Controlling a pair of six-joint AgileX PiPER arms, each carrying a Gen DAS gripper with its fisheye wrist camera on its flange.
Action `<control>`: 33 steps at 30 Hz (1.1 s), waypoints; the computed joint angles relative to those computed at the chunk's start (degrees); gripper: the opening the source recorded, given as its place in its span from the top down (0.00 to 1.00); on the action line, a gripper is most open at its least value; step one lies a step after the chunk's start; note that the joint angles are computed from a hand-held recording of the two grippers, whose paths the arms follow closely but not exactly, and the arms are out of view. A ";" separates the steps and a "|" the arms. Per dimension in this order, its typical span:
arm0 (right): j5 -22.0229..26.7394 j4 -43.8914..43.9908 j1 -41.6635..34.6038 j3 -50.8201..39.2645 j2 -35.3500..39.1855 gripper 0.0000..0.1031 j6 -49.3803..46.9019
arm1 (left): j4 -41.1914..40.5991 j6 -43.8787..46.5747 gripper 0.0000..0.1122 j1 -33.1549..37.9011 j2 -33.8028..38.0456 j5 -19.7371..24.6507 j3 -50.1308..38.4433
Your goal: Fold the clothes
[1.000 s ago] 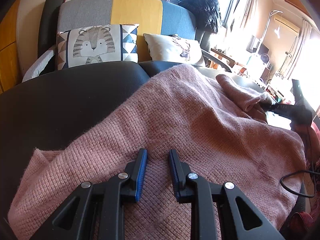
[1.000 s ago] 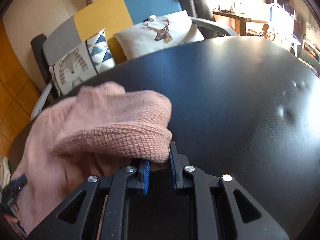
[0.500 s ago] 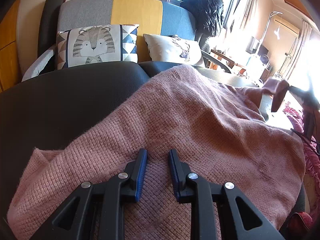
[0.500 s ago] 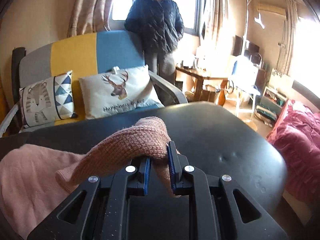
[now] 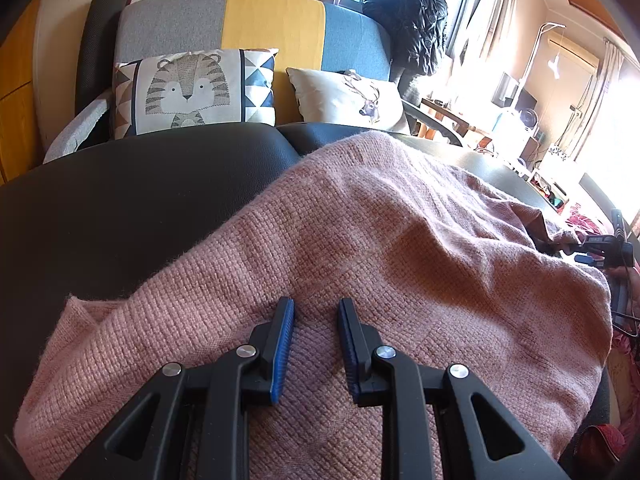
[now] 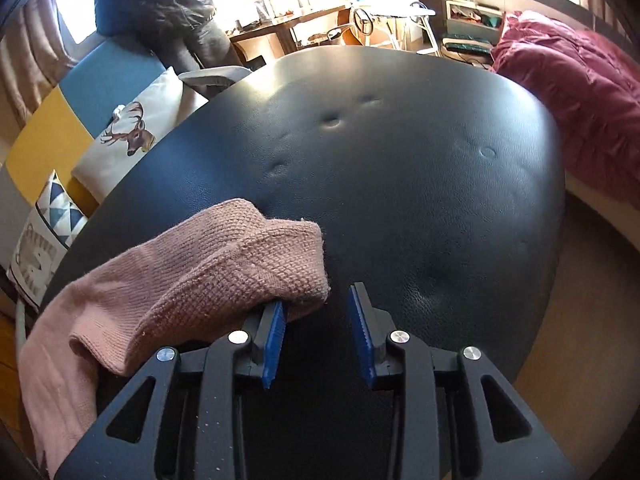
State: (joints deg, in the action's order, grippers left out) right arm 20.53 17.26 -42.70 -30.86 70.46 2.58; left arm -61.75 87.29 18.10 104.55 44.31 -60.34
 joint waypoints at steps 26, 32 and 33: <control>15.63 -0.98 3.66 -19.42 14.19 0.76 9.40 | -0.11 -0.16 0.80 0.46 0.88 1.04 -0.92; 9.42 18.77 3.95 -17.10 5.93 0.84 -9.24 | -0.25 -0.07 0.80 0.61 0.97 1.32 -0.84; 7.44 20.86 5.26 -16.90 4.04 0.84 -12.21 | -0.35 0.05 0.80 0.55 0.88 1.17 -0.68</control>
State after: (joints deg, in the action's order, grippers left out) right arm 27.98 38.12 -37.44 -47.76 74.50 -9.63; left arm -62.10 87.35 18.66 105.44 45.48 -61.02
